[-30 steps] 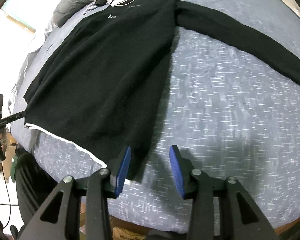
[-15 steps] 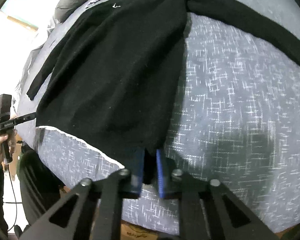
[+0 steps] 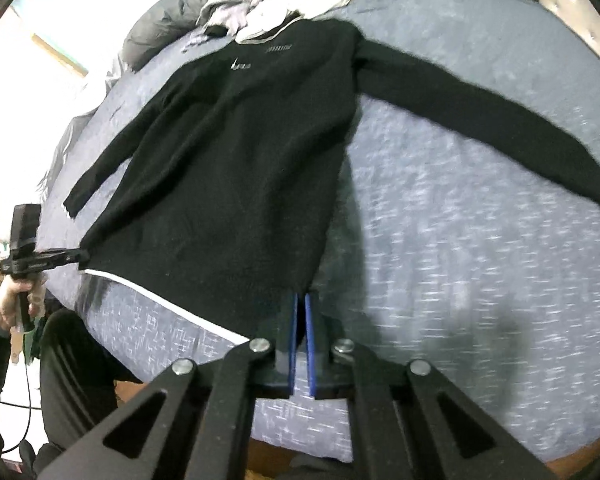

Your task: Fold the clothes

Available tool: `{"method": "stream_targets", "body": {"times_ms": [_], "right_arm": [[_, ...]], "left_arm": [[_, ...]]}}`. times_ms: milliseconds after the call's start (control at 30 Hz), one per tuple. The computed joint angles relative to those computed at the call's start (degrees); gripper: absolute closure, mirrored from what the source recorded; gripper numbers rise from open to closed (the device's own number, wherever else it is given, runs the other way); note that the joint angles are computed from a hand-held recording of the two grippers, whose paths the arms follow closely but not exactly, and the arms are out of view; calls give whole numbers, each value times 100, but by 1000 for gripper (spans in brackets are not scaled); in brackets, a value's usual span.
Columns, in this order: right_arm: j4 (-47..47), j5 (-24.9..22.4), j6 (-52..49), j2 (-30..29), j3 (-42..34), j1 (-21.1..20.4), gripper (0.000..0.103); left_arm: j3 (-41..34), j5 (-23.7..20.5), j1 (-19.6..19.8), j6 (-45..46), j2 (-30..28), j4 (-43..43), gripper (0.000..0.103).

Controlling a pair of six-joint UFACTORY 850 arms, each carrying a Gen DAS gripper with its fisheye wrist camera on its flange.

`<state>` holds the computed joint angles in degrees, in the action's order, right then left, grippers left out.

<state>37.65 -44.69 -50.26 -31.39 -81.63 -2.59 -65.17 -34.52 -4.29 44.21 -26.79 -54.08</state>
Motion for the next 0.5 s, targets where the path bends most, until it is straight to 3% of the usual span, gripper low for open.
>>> {"method": "stream_targets", "body": {"times_ms": [200, 500], "right_arm": [[-446, 204, 160, 163, 299, -98, 100], [-697, 316, 248, 90, 585, -5, 100]], "left_arm": [[210, -171, -107, -80, 406, 199, 93], [246, -121, -159, -607, 157, 711, 99]]}}
